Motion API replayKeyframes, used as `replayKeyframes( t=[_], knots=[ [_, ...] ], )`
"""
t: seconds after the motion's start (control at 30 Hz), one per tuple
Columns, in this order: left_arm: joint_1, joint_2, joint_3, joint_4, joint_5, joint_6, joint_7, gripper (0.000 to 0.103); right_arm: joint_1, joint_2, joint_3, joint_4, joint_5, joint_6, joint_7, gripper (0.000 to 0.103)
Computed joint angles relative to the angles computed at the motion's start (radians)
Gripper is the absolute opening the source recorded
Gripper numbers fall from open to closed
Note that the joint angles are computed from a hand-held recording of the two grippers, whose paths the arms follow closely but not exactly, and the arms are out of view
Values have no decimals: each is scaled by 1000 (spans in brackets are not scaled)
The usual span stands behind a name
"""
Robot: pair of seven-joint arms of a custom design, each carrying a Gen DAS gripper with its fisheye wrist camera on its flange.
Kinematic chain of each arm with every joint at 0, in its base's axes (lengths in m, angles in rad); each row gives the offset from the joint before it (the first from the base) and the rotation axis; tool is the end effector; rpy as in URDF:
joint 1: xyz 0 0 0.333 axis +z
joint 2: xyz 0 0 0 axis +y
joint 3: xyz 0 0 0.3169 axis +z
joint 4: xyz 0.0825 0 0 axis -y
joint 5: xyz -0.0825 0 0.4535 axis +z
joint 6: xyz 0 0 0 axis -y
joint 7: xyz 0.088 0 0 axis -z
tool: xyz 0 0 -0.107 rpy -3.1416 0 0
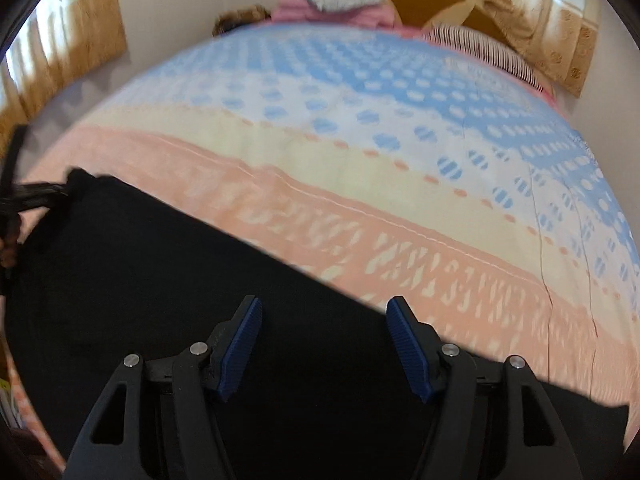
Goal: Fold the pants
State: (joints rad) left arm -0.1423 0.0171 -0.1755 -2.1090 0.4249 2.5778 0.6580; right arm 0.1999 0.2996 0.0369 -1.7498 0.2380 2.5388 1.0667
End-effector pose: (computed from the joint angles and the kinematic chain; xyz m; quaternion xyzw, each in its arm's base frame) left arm 0.6075 -0.2070 0.4205 -0.7723 0.5775 -0.1910 0.1833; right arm 0.7212 0.1689 0.4225 -0.8485 0.4620 -0.1340 0.2205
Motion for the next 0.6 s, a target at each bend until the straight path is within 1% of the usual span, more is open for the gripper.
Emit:
replayKeyframes(
  t=[0.03, 0.07, 0.1, 0.17, 0.2, 0.23, 0.27, 0.3, 0.33, 0.37, 0.47, 0.53, 0.6],
  knots=[
    [2, 10, 2, 9, -2, 3, -2, 49, -6, 28, 0, 35, 1, -28, -13, 66],
    [4, 15, 4, 13, 0, 5, -3, 50, -20, 67, 7, 89, 17, -94, -45, 66],
    [5, 25, 6, 23, 1, 7, 0, 50, -34, 86, 16, 115, 45, -123, -71, 66],
    [6, 36, 9, 30, 15, 19, -2, 49, -49, 99, 24, 137, 82, -151, -104, 66],
    [5, 37, 10, 27, 30, 34, -9, 47, -46, 105, 20, 149, 73, -165, -114, 63],
    [6, 37, 11, 22, 31, 55, -2, 39, -52, 103, 27, 153, 84, -189, -146, 45],
    [8, 35, 11, 13, 22, 78, 13, 28, -64, 111, 36, 173, 113, -223, -174, 35],
    [10, 30, 10, 1, 3, 108, 34, 21, -67, 107, 39, 175, 131, -245, -184, 18],
    [14, 25, 9, -12, -33, 142, 63, 15, -64, 98, 37, 168, 137, -254, -186, 9],
    [13, 22, 9, -14, -37, 145, 59, 15, -57, 88, 32, 157, 133, -251, -182, 8],
    [13, 5, 11, -22, -38, 154, 20, 15, -37, 42, 20, 104, 125, -197, -150, 6],
    [15, -28, 11, -45, -22, 179, -17, 15, -42, -2, 27, 59, 169, -146, -158, 5],
    [20, -78, 6, -77, 26, 204, -66, 15, -52, -70, 34, -4, 232, -104, -181, 5]
  ],
)
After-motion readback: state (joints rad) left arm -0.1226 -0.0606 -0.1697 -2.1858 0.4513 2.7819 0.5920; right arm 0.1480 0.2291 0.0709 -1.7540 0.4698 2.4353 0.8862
